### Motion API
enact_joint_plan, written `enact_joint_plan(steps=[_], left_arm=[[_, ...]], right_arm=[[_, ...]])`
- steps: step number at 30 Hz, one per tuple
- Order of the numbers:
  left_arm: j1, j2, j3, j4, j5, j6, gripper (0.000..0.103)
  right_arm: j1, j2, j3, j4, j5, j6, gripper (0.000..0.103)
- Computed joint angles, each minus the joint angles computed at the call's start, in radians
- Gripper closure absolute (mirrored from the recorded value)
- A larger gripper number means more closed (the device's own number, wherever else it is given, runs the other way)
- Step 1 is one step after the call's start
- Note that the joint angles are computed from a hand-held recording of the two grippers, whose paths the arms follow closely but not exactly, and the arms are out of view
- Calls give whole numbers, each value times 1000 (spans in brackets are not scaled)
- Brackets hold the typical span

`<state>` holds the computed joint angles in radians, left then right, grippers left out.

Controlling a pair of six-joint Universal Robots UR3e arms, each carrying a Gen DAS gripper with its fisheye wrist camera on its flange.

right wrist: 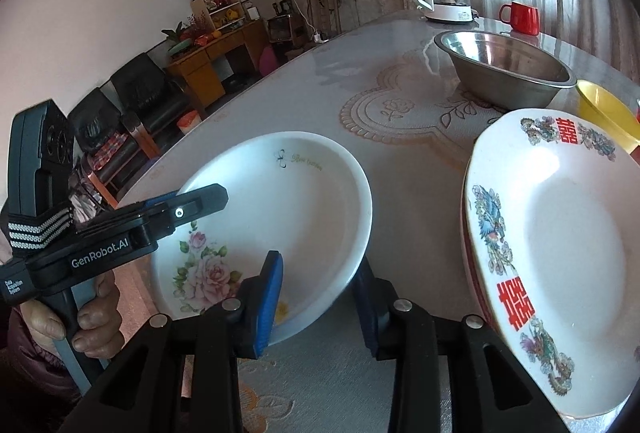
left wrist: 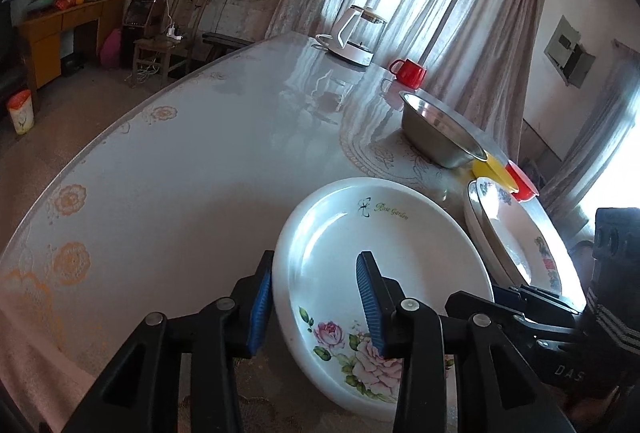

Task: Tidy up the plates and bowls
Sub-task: 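Lift the pink-rose plate and carry it over the plate stack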

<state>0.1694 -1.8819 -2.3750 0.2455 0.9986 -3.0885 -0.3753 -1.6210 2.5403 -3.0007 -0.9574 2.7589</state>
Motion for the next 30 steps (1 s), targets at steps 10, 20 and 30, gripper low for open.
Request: enact_joint_plan(steps=[10,20,30], left_arm=[[-59,-26,54,6,41,-79,64],[-90,-6,12,44,139,-4,66],[-49,-6,-73,135,77,-31,73]], right_arm=[[-66,-100,19,75,45,4,70],[91,34,-49,-54,-166,38,75],[53,19,-34,-26,-117,35,76]])
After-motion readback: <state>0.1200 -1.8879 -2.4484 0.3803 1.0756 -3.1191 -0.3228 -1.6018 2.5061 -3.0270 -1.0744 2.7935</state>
